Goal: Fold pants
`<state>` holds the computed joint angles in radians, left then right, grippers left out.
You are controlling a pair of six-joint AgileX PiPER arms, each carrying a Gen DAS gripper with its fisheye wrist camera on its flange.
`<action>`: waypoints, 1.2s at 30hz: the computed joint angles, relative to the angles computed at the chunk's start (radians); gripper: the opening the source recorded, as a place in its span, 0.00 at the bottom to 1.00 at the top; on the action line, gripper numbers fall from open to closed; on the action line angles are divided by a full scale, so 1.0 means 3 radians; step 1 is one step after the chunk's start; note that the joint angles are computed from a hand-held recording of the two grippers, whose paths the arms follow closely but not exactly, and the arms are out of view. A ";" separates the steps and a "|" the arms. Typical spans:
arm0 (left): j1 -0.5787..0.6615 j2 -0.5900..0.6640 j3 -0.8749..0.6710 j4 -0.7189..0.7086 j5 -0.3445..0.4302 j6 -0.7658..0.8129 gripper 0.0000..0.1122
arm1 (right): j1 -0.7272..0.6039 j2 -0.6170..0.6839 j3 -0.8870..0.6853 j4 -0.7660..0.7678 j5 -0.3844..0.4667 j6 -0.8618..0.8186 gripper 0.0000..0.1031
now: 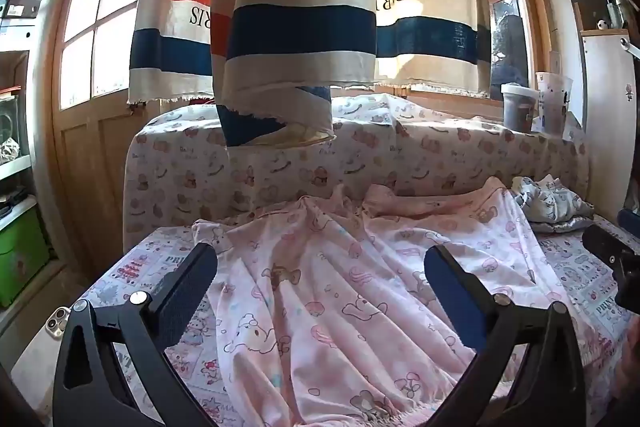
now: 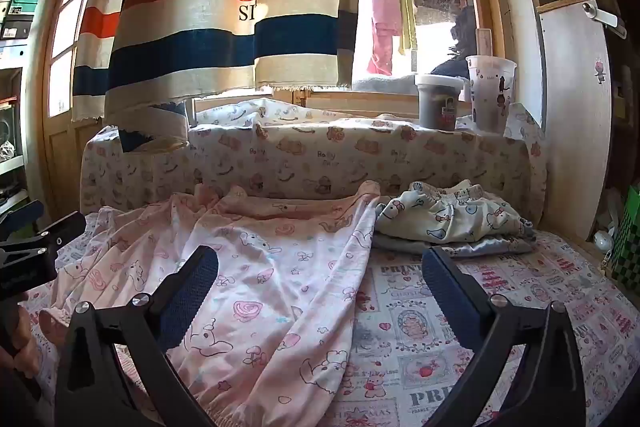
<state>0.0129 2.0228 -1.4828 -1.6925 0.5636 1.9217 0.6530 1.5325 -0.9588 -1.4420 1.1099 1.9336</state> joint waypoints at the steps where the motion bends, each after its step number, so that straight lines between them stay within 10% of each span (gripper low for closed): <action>1: -0.0002 0.0017 -0.0028 0.0035 0.0012 -0.0029 0.92 | -0.0001 0.0001 -0.0004 0.0008 0.0001 -0.0009 0.99; 36: 0.0015 -0.0075 0.0118 -0.0084 0.0048 0.0072 0.92 | 0.0003 0.0001 -0.0024 0.0035 0.0017 -0.0040 0.99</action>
